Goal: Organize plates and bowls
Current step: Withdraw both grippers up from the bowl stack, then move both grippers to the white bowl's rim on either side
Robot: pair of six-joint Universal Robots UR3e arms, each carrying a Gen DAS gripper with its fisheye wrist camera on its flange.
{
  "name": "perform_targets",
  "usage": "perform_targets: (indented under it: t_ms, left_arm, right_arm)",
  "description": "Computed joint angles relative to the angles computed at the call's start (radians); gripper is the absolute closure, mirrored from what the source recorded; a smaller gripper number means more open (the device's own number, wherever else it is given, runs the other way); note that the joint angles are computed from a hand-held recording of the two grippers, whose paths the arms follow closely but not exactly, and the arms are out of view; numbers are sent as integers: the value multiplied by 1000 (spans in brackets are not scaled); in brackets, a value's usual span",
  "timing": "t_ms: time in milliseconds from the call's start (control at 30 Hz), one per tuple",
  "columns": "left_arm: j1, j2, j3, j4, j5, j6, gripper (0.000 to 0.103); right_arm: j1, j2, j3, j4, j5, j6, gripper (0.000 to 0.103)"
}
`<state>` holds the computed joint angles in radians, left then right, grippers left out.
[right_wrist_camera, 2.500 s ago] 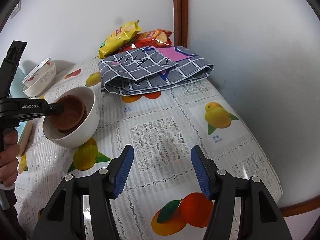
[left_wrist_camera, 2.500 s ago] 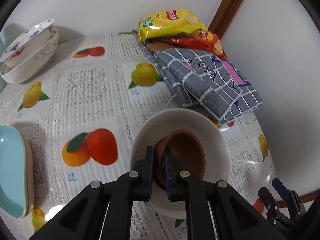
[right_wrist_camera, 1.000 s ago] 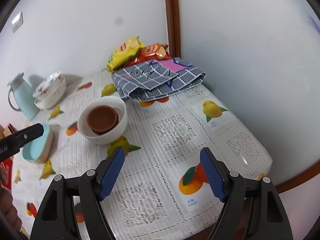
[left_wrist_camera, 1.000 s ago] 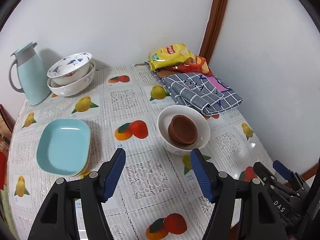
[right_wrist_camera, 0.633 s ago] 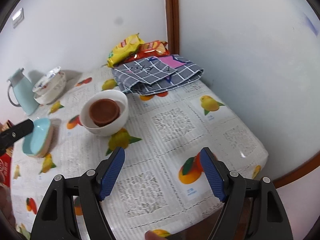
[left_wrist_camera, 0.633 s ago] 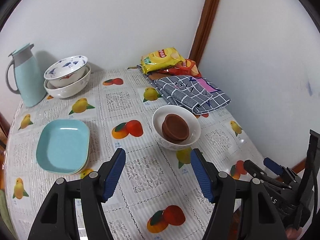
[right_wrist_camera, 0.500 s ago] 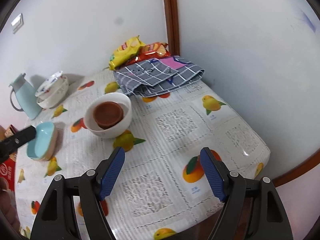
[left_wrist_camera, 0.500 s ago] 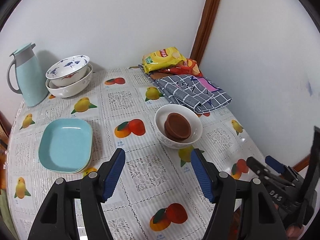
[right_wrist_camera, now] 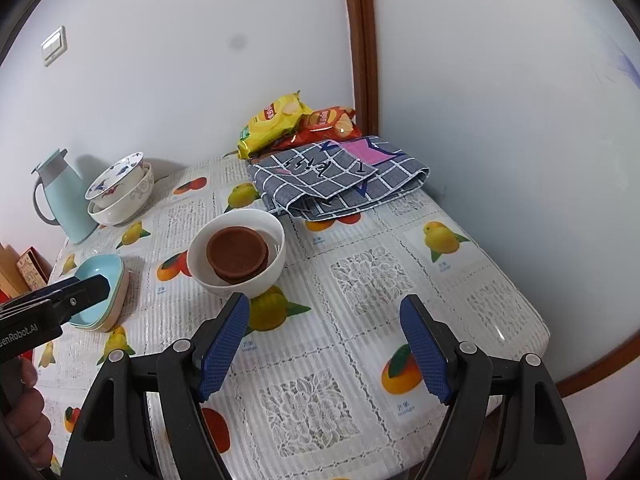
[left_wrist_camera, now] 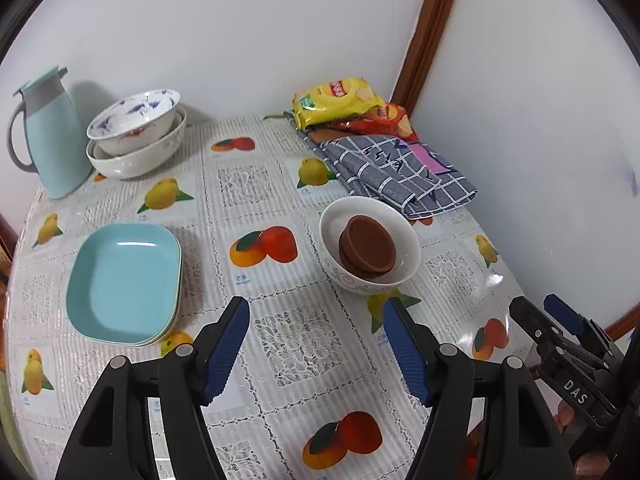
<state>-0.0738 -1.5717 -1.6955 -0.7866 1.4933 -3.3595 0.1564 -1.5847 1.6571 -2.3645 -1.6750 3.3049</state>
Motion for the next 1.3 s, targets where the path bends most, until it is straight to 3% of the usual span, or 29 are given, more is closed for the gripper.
perform_targets:
  t_ms: [100,567,1167,1300]
  left_arm:
    - [-2,-41,38,-17,11,1,36]
    - [-11,-194,184,-43,42,0,36]
    - [2,-339,292,-65,43,3,36]
    - [5,-362,305,-60,38,5,36]
  right_arm:
    - [-29,25,-20,10,56,-15,26]
    - [-39,176,-136,-13,68,-47,26]
    - [-110,294,-172,-58,187,-32,26]
    - [-106,331,-188,-68,189,-37,32]
